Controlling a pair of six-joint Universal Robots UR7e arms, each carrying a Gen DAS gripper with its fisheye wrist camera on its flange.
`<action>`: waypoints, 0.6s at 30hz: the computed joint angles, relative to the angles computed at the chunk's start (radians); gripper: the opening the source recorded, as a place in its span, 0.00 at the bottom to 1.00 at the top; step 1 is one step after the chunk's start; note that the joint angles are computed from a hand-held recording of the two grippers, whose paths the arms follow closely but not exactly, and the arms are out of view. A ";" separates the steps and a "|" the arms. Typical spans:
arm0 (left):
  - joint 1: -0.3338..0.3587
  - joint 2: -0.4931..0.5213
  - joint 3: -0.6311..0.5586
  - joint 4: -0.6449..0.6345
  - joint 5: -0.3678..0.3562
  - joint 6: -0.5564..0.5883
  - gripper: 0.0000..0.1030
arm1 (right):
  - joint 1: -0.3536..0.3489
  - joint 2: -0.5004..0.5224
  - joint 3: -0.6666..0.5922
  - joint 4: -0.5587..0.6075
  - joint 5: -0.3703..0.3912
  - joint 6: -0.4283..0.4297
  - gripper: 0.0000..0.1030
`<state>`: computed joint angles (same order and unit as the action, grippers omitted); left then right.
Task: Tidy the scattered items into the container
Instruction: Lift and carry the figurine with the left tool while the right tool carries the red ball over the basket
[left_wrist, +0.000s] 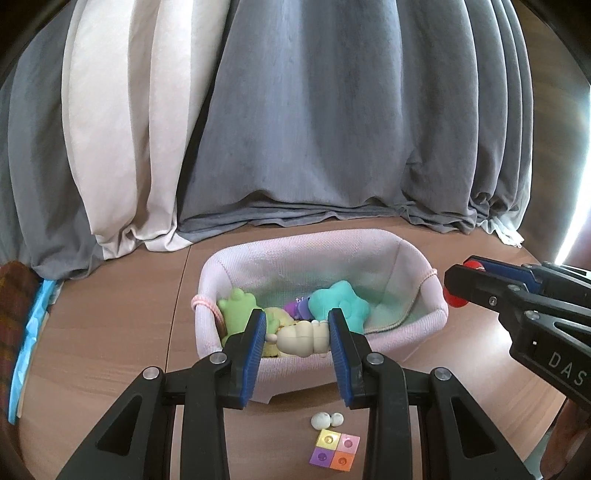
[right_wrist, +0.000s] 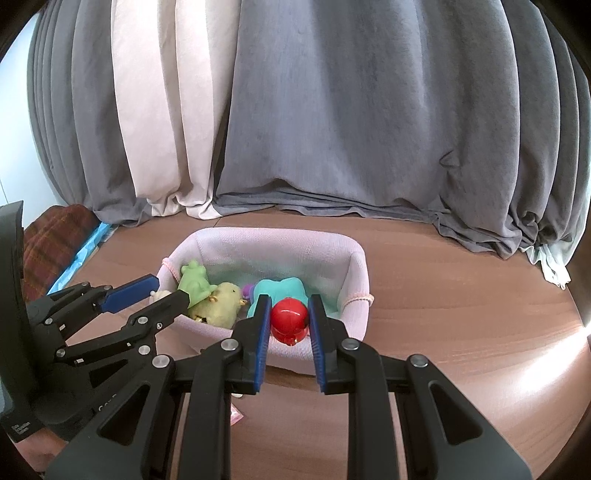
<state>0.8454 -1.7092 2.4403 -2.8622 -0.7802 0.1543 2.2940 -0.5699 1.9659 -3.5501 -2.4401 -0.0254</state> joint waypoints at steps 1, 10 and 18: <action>0.000 0.002 -0.001 -0.001 0.000 0.001 0.30 | -0.001 0.000 -0.003 0.002 0.001 -0.004 0.17; 0.031 0.050 -0.040 -0.029 -0.017 0.029 0.30 | -0.011 0.013 -0.046 0.017 0.005 -0.047 0.17; 0.068 0.111 -0.093 -0.064 -0.037 0.060 0.30 | -0.038 0.023 -0.075 0.036 0.027 -0.067 0.17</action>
